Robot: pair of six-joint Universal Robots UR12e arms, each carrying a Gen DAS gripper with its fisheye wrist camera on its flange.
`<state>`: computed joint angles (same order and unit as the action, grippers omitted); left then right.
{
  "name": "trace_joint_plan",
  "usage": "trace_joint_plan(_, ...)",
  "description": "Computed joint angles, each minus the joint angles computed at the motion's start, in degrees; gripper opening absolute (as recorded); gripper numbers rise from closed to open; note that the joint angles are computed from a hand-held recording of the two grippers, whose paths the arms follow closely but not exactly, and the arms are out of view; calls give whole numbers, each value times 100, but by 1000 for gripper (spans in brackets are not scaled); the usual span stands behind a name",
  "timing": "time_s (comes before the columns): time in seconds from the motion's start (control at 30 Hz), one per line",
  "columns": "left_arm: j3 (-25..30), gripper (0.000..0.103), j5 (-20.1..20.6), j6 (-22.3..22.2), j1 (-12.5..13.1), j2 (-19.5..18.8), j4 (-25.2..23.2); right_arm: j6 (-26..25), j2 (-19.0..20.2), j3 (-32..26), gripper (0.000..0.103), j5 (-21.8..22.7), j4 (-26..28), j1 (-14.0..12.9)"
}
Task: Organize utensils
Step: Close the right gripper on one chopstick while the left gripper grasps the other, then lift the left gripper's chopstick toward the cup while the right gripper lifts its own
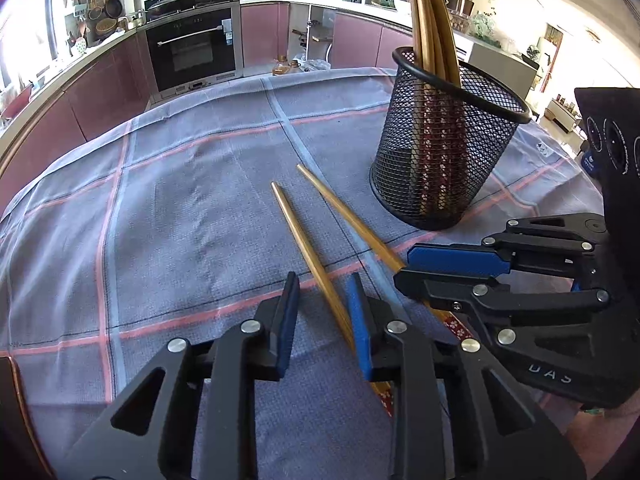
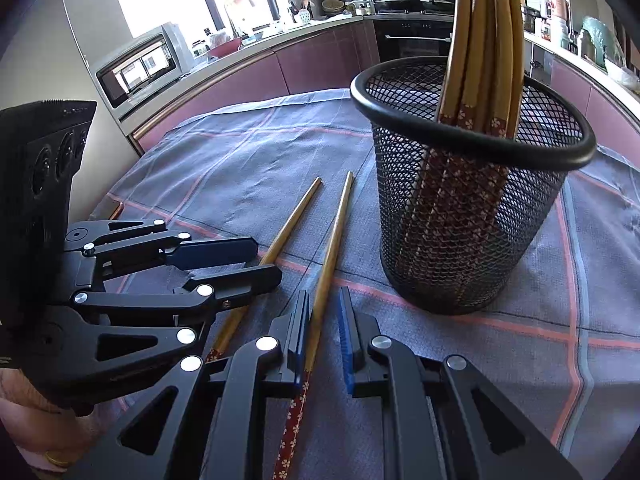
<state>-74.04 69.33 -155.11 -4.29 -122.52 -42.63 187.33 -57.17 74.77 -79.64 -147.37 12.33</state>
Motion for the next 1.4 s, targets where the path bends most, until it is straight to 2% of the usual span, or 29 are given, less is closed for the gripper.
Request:
trace_joint_plan(0.1,4,14,1,-85,-4,-15,31,-19,34,-33,13,-63,-44,18)
trace_joint_plan(0.33,-42,8,-49,-388,16,-12,141,274,-14,110,6,123,-262,-46)
trace_joint_plan(0.5,-148,8,-101,-440,46,62,173,350,-108,276,5,361,-530,-94)
trace_joint_plan(0.7,-247,8,-172,-351,64,143,183,150,-134,270,5,469,-424,-75)
trace_joint_plan(1.4,-349,8,55,-255,5,179,265,-89,-50,141,10,88,-183,30)
